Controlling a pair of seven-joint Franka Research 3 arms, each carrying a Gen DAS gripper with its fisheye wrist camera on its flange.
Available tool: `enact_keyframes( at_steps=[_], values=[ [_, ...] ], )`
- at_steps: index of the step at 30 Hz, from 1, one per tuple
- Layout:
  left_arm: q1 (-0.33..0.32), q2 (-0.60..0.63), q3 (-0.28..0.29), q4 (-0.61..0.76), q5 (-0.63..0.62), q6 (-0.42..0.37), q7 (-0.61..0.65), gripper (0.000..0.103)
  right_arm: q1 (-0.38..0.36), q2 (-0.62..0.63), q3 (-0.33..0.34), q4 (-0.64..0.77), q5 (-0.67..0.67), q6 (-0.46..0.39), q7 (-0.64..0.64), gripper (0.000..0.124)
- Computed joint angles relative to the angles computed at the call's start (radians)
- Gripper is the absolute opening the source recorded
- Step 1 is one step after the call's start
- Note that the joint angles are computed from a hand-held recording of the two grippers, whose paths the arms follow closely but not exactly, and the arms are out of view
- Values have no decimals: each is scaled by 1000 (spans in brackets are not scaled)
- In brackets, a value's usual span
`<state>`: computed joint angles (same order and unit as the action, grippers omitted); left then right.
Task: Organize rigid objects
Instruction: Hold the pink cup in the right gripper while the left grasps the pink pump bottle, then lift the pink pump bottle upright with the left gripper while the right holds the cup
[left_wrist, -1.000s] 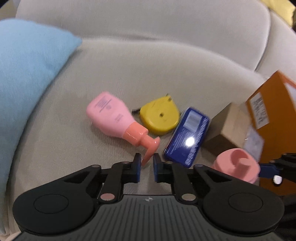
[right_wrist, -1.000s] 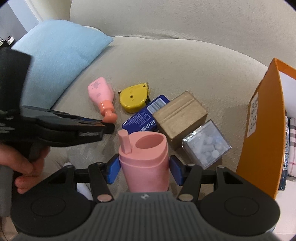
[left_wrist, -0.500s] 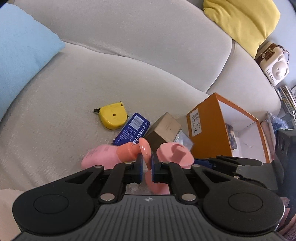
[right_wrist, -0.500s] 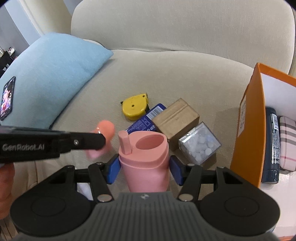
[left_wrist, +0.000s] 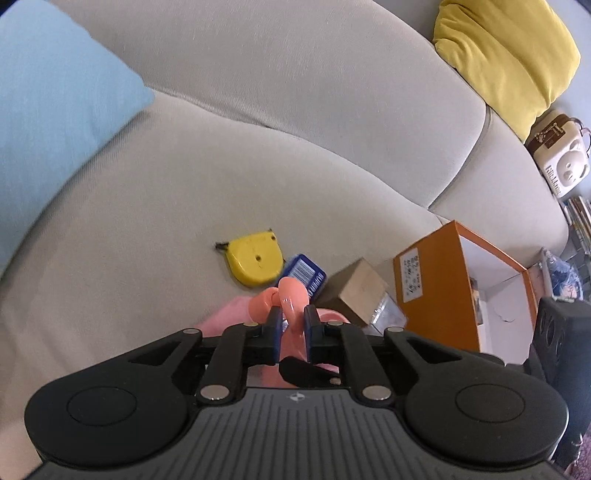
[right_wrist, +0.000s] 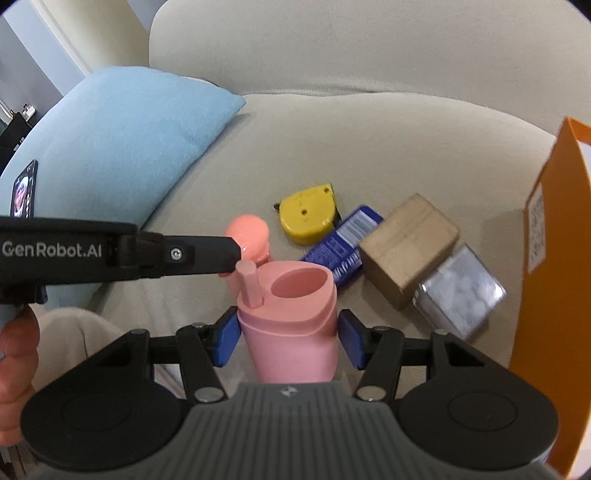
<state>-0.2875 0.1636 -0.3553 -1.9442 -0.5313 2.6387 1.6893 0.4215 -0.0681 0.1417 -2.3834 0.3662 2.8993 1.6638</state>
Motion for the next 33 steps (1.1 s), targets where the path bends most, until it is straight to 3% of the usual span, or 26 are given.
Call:
enact_keyframes(
  at_steps=[6,10,17,27,30,33],
  values=[
    [-2,7,24,6,121,9,-31,24,5,74,10,77,-91,20,78,58],
    [20,7,28,-3,125,8,-48,45,14,116,4,125,-146,16,117,57],
    [52,-16,13,-24,48,-34,115,68,23,143,-15,163,-243,-19,150,57],
    [18,-68,27,-73,46,-63,374,73,-2,65,-2,91,-72,-12,20,56],
    [-15,-61,43,-77,204,-28,300,73,1,40,0,69,-35,-7,-13,56],
    [-28,-33,40,-48,297,-47,310,74,1,22,3,52,-41,-5,0,56]
  ],
)
